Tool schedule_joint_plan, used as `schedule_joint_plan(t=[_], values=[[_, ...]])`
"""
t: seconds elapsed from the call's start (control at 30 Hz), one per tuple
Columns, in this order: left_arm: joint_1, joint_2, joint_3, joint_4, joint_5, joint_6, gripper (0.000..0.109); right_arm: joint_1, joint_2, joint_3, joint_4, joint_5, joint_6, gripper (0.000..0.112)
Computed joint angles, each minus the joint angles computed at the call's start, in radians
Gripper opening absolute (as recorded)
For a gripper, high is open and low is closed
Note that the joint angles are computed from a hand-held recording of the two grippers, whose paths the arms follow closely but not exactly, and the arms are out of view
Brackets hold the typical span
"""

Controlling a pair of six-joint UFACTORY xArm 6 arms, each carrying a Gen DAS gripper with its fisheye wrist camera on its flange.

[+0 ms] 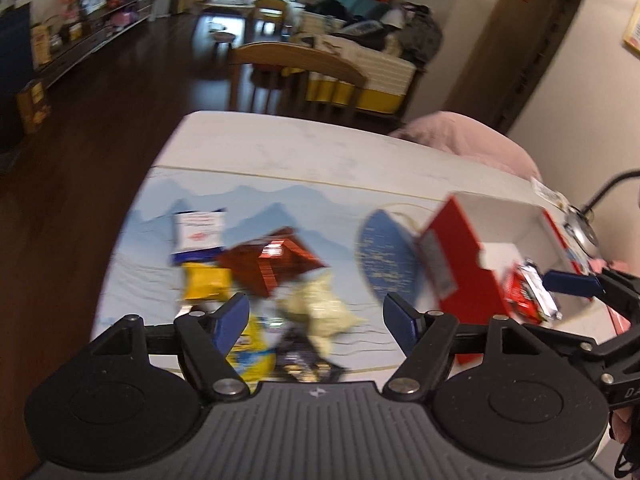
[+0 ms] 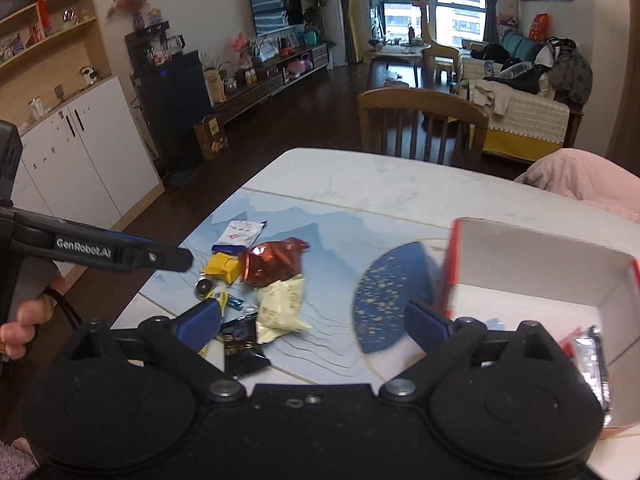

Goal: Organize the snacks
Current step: 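Move both grippers from the red box back over the snack pile, then grasp the round foil chocolate with the left gripper while the right grasps the cream bag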

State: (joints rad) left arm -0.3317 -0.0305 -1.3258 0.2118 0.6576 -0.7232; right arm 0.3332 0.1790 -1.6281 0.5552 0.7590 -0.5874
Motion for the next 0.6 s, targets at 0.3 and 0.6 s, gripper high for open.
schedule_joint_plan(t=[0.3,0.6], values=[[0.121,-0.041,0.126,0.001,-0.024,-0.009,0.074,0.088,0.101,-0.095,-0.08,0.038,0.057,0.098],[0.138,0.057,0.126,0.014,-0.033,0.029,0.074,0.108,0.19,-0.183,-0.15,0.091,0.12,0.098]])
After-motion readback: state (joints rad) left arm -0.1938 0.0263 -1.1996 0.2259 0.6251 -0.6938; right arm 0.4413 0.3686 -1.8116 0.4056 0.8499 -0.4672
